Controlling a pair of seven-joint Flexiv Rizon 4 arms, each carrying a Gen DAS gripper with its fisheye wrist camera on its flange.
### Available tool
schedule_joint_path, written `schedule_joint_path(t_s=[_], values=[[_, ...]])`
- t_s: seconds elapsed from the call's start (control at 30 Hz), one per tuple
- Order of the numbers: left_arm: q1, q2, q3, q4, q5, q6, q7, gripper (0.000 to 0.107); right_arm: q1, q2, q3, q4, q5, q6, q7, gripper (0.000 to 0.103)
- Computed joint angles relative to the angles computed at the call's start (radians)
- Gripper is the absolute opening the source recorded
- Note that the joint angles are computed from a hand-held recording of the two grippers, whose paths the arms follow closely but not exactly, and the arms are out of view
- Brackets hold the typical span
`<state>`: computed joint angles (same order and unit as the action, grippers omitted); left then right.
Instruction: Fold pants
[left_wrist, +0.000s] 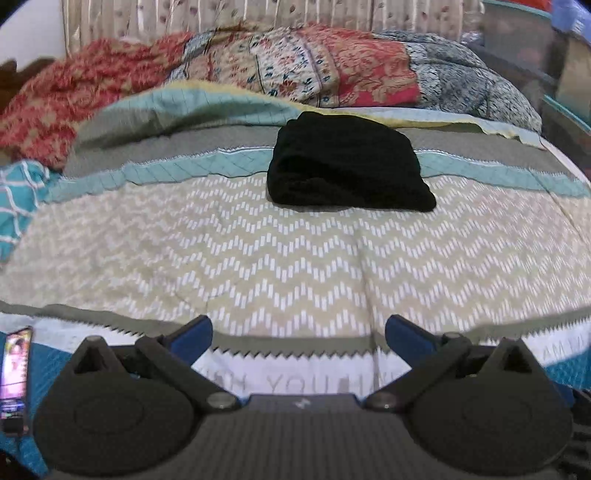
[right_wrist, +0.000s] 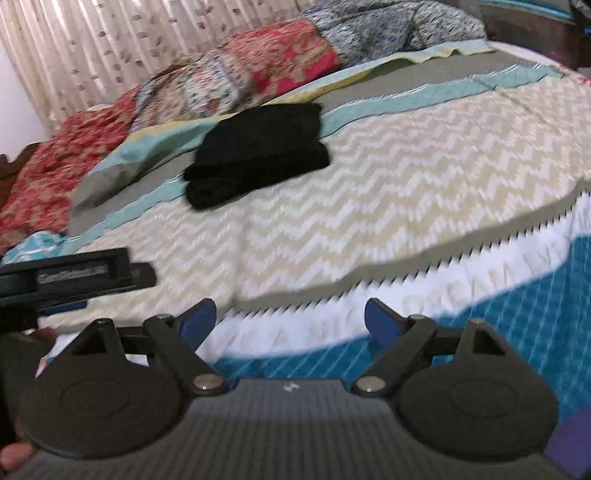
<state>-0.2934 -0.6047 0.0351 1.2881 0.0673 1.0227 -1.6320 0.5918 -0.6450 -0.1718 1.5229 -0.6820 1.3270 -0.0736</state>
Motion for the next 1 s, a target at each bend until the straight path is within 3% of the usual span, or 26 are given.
schedule_joint_path(t_s=[0.17,0.4,0.73,1.0], values=[[0.000,0.089,-0.002,0.115,0.012,0.064,-0.009,0.103,0.071,0.085,-0.061,0.119,-0.092,0.038,0.095,0.091],[-0.034,0.172,0.043,0.205,0.093,0.133,-0.090,0.103,0.082,0.183,-0.029,0.239,-0.238,0.024,0.259,0.091],[-0.066,0.240,0.097,0.236,0.275,0.174,-0.242,0.103,0.023,0.194,0.042,0.231,-0.432,0.023,0.371,0.092],[-0.051,0.251,0.084,0.230,0.327,0.132,-0.302,0.103,-0.013,0.195,0.083,0.219,-0.510,0.008,0.417,0.092]])
